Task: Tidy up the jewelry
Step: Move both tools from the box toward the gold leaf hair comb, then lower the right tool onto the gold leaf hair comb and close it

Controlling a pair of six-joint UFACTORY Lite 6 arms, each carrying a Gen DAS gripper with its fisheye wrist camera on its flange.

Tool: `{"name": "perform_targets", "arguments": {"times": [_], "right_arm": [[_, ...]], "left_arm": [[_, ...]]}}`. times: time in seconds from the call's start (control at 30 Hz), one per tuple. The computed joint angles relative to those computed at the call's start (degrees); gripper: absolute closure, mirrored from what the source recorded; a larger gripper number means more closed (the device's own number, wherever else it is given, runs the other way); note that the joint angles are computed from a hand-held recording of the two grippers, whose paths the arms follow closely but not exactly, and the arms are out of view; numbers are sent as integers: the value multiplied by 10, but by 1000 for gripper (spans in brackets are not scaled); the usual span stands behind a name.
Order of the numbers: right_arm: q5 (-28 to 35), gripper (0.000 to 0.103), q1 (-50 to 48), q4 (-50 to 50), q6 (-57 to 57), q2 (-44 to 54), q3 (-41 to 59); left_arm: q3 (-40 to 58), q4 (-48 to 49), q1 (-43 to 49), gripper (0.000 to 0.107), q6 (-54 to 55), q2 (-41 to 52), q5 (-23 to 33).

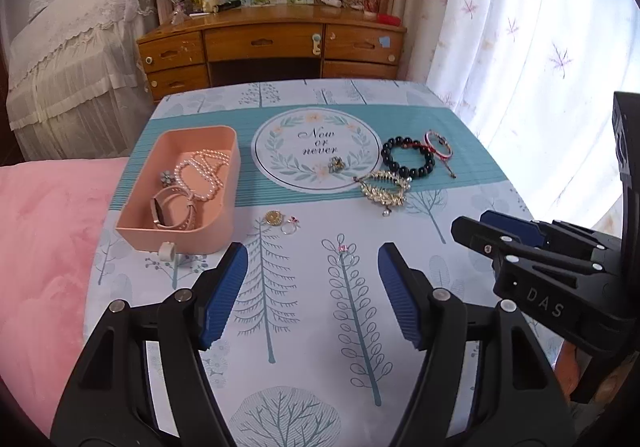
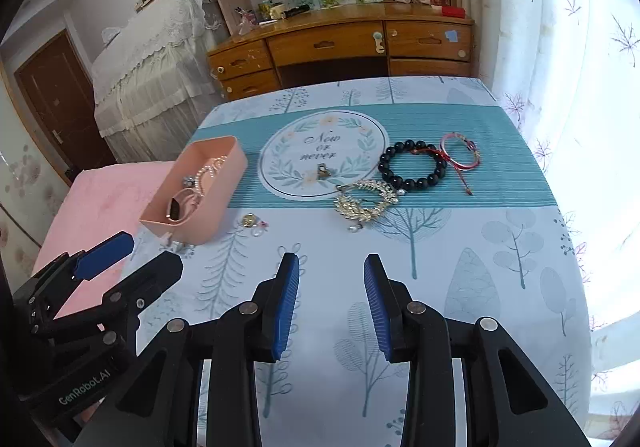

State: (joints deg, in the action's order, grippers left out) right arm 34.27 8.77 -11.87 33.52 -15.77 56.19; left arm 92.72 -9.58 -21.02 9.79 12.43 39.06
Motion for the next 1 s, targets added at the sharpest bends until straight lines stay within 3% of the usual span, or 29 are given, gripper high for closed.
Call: {"name": "perform_targets", "arguments": {"times": [0.5,0.8,1.0], "right_arm": [[-94,69,-112,99,-132,126,-13],[-132,69,-141,162,-209,242,48],[-134,69,-144,235,-306,323,125]], "left_arm": [[99,31,-14,42,-34,180,2],[208,27,12,42,-64,289,30],[233,-2,31,42,-59,314,41]]}}
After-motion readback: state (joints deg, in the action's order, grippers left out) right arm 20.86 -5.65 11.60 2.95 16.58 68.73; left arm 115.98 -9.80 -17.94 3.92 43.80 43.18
